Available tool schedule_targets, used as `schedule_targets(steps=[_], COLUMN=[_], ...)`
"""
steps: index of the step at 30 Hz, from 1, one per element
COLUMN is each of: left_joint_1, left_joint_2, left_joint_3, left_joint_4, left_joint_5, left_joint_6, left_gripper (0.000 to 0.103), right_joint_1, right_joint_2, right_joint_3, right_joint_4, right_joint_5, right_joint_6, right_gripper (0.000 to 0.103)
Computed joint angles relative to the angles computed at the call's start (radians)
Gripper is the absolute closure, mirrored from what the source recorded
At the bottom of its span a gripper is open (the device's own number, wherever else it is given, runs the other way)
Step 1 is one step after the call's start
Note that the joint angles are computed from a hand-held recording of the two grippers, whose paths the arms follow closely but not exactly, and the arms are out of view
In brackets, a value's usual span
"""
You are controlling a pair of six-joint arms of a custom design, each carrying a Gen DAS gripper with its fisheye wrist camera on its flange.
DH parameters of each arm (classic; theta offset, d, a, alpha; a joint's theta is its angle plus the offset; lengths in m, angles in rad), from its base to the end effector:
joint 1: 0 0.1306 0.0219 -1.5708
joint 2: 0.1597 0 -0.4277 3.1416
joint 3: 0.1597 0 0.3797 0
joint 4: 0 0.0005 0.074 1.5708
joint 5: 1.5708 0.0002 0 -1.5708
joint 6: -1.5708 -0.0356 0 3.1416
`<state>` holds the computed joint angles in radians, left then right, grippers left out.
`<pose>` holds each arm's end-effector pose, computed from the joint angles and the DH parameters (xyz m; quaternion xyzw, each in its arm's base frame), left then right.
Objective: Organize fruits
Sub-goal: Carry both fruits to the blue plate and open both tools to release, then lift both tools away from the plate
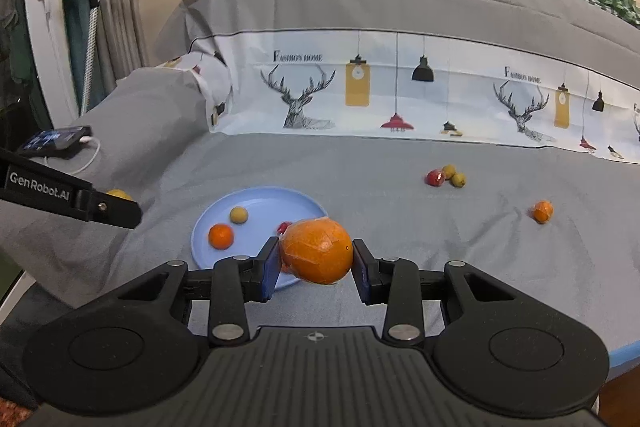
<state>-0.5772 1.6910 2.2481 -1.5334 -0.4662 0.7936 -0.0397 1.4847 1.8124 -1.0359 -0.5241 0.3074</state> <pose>0.4454 -0.2715 0.6547 -0.1677 0.9175 -0.0094 0.3604 0.4926 -0.0022 0.6110 -0.2244 0.8551 0.1621 0.4384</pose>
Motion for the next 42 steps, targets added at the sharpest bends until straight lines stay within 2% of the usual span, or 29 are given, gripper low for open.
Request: schedule_targets(steps=[5,10,24,29,31,32,33,34,35,36,37,40,42], left_joint_1=[0.037,0.08,0.195,0.222,0.232,0.235,0.233,0.228,0.225,0.223,0.222,0.215,0.2], left_joint_2=[0.02,0.052,0.237,0.285,0.307,0.319,0.319,0.3,0.276,0.263,0.26,0.226,0.168], left_joint_3=[0.02,0.029,0.148,0.157,0.179,0.199,0.203,0.175,0.141,0.128,0.135,0.121,0.058], left_joint_4=[-0.005,-0.008,-0.027,-0.016,-0.01,-0.013,-0.005,0.033,0.072,0.083,0.065,0.008,0.005], left_joint_5=[-0.02,0.02,0.124,0.144,0.17,0.172,0.152,0.123,0.102,0.095,0.097,0.104,0.095], left_joint_6=[0.001,-0.01,-0.117,-0.185,-0.242,-0.264,-0.271,-0.278,-0.283,-0.283,-0.267,-0.163,-0.091], left_gripper=[0.076,0.076,0.076,0.075,0.047,0.018,0.003,0.0,0.0,0.0,0.0,0.0,0.0], right_joint_1=[0.016,0.046,0.17,0.196,0.206,0.211,0.215,0.217,0.216,0.21,0.202,0.168,0.142], right_joint_2=[0.036,0.07,0.24,0.307,0.34,0.357,0.367,0.366,0.36,0.357,0.362,0.358,0.321], right_joint_3=[0.019,0.031,0.133,0.181,0.219,0.242,0.262,0.268,0.267,0.276,0.301,0.338,0.321], right_joint_4=[0.028,0.023,-0.051,-0.081,-0.112,-0.127,-0.134,-0.122,-0.11,-0.123,-0.17,-0.296,-0.334], right_joint_5=[0.025,0.035,0.092,0.116,0.117,0.125,0.139,0.157,0.164,0.163,0.157,0.131,0.121], right_joint_6=[-0.017,0.003,0.1,0.148,0.202,0.222,0.23,0.219,0.205,0.197,0.202,0.212,0.22], right_gripper=[0.064,0.064,0.064,0.063,0.059,0.042,0.032,0.016,0.009,0.008,0.008,0.007,0.007])
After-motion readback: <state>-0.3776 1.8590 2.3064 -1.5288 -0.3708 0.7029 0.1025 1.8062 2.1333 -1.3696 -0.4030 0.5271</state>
